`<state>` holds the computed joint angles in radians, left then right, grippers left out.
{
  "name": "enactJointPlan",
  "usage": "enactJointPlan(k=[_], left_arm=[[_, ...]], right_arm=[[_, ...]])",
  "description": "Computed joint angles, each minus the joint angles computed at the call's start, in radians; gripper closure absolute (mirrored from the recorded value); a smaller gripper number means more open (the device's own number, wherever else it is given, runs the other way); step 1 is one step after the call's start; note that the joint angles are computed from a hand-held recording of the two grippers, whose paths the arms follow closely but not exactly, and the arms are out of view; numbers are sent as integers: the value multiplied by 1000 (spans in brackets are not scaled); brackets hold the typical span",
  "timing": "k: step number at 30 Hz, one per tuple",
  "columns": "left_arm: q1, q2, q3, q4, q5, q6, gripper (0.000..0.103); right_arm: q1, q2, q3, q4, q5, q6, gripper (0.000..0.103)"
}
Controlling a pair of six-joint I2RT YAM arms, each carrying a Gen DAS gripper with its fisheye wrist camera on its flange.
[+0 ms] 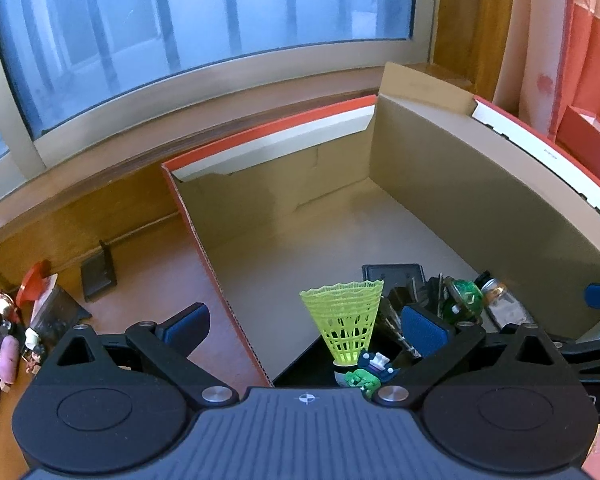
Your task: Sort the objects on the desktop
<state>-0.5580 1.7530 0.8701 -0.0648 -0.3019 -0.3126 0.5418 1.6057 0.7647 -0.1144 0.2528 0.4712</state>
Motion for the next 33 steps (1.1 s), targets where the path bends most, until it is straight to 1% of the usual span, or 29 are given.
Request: enactJointPlan(k=[14, 26, 33], left_arm=[[5, 0, -13, -10, 4, -12, 0], [-2, -24, -34, -18, -18, -17, 0], [4, -42, -58, -4, -5, -24, 0]], right_arm=[[17, 24, 17, -8, 22, -23, 1], [23, 23, 16, -7, 14, -35, 0], [20, 16, 8, 2, 2, -47, 0]])
